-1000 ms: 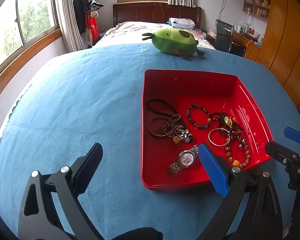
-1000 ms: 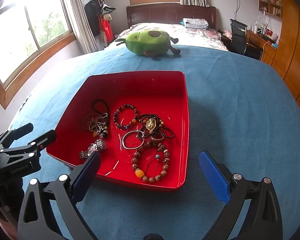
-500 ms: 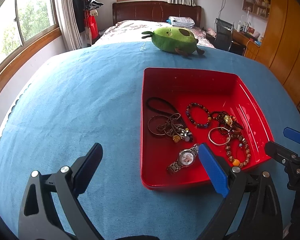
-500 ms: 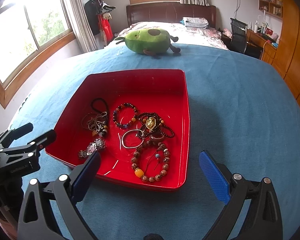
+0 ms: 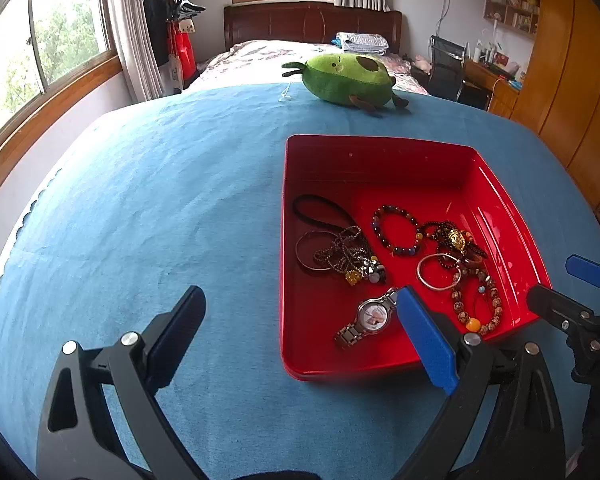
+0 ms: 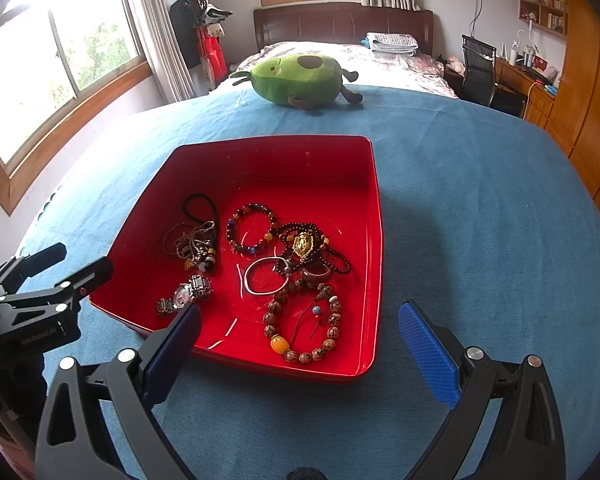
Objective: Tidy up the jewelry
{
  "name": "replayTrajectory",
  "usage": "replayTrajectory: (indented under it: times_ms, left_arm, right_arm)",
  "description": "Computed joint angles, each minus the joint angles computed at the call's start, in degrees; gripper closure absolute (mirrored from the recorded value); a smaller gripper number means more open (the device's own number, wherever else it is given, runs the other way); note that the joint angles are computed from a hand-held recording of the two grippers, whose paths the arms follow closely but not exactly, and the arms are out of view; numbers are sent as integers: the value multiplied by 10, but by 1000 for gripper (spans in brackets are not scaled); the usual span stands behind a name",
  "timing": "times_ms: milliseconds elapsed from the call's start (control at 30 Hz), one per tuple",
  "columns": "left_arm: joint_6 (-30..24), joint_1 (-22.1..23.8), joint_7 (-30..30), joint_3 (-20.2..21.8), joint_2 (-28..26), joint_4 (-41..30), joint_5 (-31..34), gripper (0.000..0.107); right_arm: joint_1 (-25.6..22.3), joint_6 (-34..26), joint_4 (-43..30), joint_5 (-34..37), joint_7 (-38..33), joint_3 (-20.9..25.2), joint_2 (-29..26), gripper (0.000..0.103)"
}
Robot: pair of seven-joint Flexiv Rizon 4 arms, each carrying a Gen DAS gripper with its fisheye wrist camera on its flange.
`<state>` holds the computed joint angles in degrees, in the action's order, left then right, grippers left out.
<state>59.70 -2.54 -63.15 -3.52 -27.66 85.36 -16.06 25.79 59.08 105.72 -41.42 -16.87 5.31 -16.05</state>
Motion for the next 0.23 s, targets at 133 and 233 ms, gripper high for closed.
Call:
replayTrajectory:
  times_ms: [133,233]
  left_arm:
    - [-6,0,-3,0,-2,-4,0,11]
    - [-6,1,-3,0,-2,-5,0,11]
  right_arm:
    - [0,1,1,0,2,0,0,4]
    - [-1,2,1,0,3,0,0,4]
